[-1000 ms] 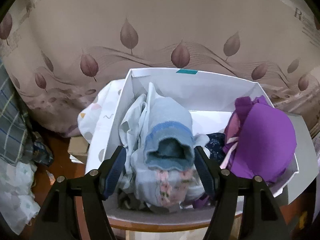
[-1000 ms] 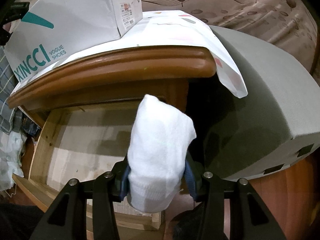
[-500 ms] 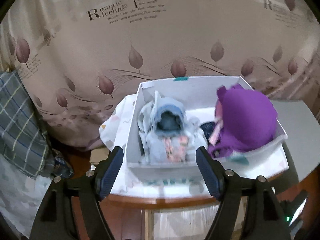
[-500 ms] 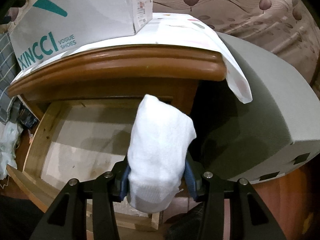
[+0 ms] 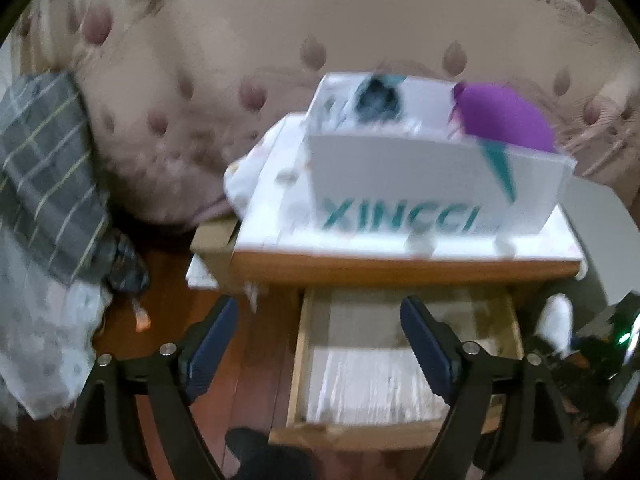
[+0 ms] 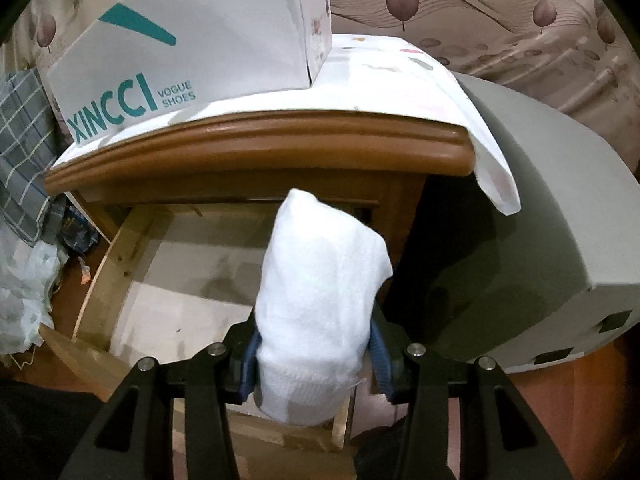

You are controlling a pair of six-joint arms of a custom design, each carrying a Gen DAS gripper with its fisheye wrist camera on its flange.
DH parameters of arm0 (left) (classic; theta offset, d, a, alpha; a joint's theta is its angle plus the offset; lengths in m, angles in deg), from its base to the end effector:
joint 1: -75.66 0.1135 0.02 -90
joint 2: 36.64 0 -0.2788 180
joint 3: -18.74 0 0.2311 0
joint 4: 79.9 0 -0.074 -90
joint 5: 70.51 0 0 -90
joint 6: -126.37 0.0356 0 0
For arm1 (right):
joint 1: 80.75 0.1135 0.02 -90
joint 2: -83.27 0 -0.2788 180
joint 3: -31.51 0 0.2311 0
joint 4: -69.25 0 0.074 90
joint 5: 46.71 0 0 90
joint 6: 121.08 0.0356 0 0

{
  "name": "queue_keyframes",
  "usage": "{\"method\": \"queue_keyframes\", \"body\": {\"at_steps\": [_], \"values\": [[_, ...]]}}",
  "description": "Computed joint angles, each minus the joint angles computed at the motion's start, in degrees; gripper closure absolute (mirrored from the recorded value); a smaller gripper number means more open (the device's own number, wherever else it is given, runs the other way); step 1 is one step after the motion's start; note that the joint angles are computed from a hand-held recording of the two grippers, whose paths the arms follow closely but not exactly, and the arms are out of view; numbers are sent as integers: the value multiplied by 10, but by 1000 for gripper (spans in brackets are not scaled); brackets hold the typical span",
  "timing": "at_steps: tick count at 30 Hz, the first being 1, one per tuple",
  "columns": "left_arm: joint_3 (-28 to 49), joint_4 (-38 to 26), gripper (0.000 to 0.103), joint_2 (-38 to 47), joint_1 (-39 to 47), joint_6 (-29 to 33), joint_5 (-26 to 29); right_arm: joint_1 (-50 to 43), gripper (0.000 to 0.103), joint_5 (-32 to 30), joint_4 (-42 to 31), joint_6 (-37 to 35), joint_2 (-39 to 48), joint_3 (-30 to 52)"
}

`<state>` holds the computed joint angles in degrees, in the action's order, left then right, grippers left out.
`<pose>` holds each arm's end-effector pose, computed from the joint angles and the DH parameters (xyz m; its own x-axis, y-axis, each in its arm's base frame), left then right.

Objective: Take underwear out of drawer
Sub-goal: 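Lower the white underwear into the box with the right gripper while the left gripper withdraws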

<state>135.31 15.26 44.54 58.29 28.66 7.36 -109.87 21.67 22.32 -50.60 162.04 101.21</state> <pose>0.2278 -0.0634 0.4402 -0.7403 0.0941 -0.6657 0.0627 0.9955 0.0710 0.2281 -0.1121 0.2617 -0.7736 0.0754 -0.6291 0.0148 0.9948 0.1011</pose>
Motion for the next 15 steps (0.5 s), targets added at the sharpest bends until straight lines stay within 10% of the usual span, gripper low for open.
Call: {"method": "queue_keyframes", "body": {"at_steps": [15], "values": [[-273, 148, 21, -111, 129, -8, -17, -11, 57, -38, -244, -49, 9, 308]]}}
